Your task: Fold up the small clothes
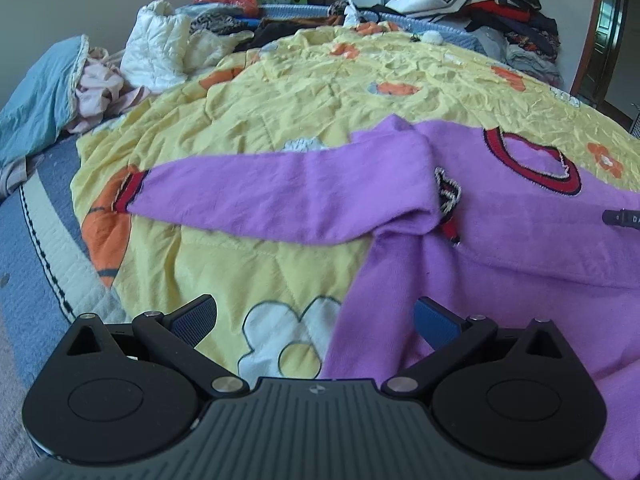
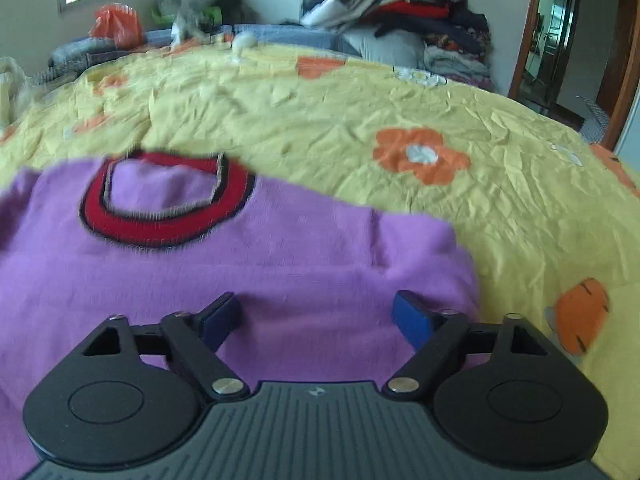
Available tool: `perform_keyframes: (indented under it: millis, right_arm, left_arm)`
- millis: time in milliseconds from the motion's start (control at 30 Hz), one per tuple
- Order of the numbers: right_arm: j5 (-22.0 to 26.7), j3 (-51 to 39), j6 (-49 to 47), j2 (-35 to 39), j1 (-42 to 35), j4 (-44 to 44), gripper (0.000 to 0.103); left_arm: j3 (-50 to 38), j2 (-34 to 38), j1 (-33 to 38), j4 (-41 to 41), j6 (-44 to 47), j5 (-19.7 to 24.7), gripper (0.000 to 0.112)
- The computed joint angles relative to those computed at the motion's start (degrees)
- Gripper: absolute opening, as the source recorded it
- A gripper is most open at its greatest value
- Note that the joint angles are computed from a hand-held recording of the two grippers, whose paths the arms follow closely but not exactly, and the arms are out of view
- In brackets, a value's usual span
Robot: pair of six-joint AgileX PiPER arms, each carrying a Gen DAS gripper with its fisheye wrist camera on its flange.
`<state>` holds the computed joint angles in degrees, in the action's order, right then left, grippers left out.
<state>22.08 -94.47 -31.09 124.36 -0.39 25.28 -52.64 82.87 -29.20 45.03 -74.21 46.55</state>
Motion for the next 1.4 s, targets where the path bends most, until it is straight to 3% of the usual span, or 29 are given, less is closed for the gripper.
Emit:
perform_keyframes:
  millis: [100,233,267,367,400,500,600,667,700,733,800,833,967,1033,1067,1133,1200,1233,1300,1367,1400]
  right_arm:
    - [-5.5,6.0,-2.3,-4.4,2.6,2.4,0.086]
    - [-3.0,11.6,-23.4,-8.6,4.5,24.2,0.086]
    - [-4.3,12.9,-27.8,-8.7,5.5,26.8,0.086]
    - [-17.6,17.9,-34.3,-9.9,8.2,28.7,0.086]
    - [-19.3,18.6,-36.9,-10.5,7.2,32.9,0.086]
    - [-16.8,16.6,-42.5,-10.0,0.6,43.5,0.086]
    - [-10.5,8.8,-33.2,-4.8,-5.6,36.2,0.086]
    - [-1.6,-0.1,-21.8,0.6,-9.1,27.5,0.085]
    - [1.7,-3.8,-17.8,2.9,-10.0,24.3,0.081]
    - [3.8,-5.7,-16.0,4.1,-10.4,23.2,0.07]
    - [10.5,-10.1,-16.8,7.3,-12.1,26.1,0.028]
    - [11.2,-8.9,-18.9,7.1,-12.2,28.9,0.01]
    - [3.6,-1.6,-27.5,1.7,-11.3,33.0,0.008]
    - [-5.1,1.2,-25.1,-0.5,-9.3,25.9,0.006]
    - [-6.8,-0.4,-20.4,0.8,-9.1,20.2,0.006]
    - [-3.4,-5.7,-11.5,5.1,-10.5,13.6,0.007]
    - [-4.8,-4.7,-11.7,5.1,-10.5,13.0,0.016]
    - [-7.7,-0.8,-15.3,2.3,-10.2,16.1,0.022]
    - [-6.5,4.4,-26.7,-2.7,-10.0,27.2,0.035]
    - [-6.6,9.9,-38.2,-7.1,-9.2,37.7,0.071]
    - [-6.8,13.2,-43.9,-9.6,-8.6,43.3,0.074]
  left_arm:
    - [-1.5,1.4,1.9,-0.8,1.4,-2.0,0.103]
    - [-4.1,3.3,6.2,-5.2,6.2,-7.3,0.103]
    - [-4.5,3.5,7.0,-6.6,7.4,-8.8,0.103]
    - [-5.2,3.5,8.5,-11.7,11.2,-13.4,0.103]
    - [-5.2,3.6,8.7,-12.8,12.1,-15.1,0.103]
    - [-4.9,5.0,9.0,-14.1,13.9,-22.6,0.103]
    - [-8.2,10.6,8.3,-12.0,14.8,-27.5,0.103]
    - [-11.6,15.2,7.6,-8.8,14.2,-28.5,0.103]
    - [-13.1,17.4,7.5,-7.6,14.4,-29.2,0.103]
    - [-15.3,19.9,7.1,-6.3,14.4,-28.4,0.103]
    - [-19.9,24.3,6.9,-7.6,17.7,-25.9,0.103]
    - [-21.5,26.1,6.8,-7.2,17.9,-24.9,0.103]
    - [-27.3,31.1,6.1,-3.8,16.7,-18.7,0.103]
    - [-29.0,32.3,5.7,-3.0,16.6,-16.5,0.103]
    - [-30.2,33.1,5.4,-2.9,17.0,-14.8,0.103]
    - [-31.5,34.6,4.9,-0.8,17.0,-12.7,0.103]
    - [-28.7,33.4,4.8,3.7,13.4,-13.7,0.103]
    - [-27.6,32.8,4.9,5.3,11.8,-13.3,0.103]
    - [-24.6,31.0,6.5,5.7,10.3,-14.9,0.103]
    - [-22.2,29.3,8.4,5.3,9.1,-15.6,0.103]
    - [-22.0,28.8,9.2,5.1,8.4,-14.5,0.103]
